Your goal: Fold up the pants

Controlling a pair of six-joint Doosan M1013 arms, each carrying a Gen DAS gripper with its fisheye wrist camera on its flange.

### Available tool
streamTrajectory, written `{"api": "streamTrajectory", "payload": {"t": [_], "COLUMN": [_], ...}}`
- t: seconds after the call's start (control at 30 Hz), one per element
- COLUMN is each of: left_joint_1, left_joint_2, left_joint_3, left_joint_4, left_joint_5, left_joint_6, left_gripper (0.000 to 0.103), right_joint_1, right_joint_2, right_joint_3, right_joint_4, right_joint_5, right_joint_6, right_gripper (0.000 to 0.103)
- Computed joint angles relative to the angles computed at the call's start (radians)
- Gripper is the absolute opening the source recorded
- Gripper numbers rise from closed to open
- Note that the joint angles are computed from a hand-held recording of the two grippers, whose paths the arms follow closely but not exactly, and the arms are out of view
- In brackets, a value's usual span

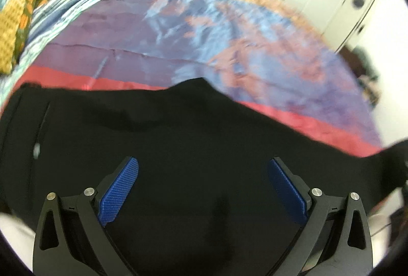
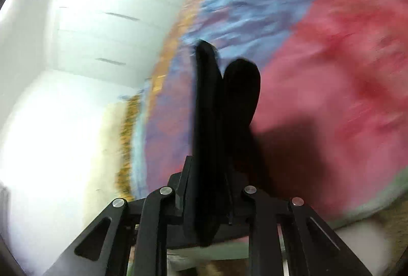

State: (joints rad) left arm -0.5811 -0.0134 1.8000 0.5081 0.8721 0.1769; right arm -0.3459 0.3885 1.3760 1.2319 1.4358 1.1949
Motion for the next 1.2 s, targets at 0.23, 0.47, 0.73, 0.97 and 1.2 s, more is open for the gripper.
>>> {"api": "streamTrajectory", "payload": {"t": [0.23, 0.47, 0.73, 0.97, 1.2], "left_joint_1": [-0.076, -0.067, -0.065, -0.037, -0.035], "left_joint_2": [-0.061, -0.11, -0.132, 0.019, 0.094], "left_joint_3": [0.064, 0.108, 0.115, -0.029, -0.081], "left_joint_4": [0.067, 0.099, 0.027, -0.258, -0.319], "left_joint_5": [-0.048, -0.062, -0.186, -0.141, -0.03], "left_joint_6": [-0.128, -0.236, -0.127, 0.358, 0.436], "left_gripper": [0.102, 0.102, 0.097, 0.044, 0.013], "right_joint_1": [0.225, 0.451, 0.552, 0.427, 0.378], "right_joint_2": [-0.039, -0.049, -0.177, -0.263, -0.262], "right_joint_3": [0.126, 0.146, 0.187, 0.279, 0.272], "right_joint_4": [0.147, -0.023, -0.401, -0.409, -0.362], "right_joint_5": [-0.024, -0.1, -0.317, -0.475, -0.51], "right_joint_6": [-0.045, -0.144, -0.642, -0.611, -0.515], "right_gripper": [0.022, 0.025, 0.087, 0.095, 0.095]}}
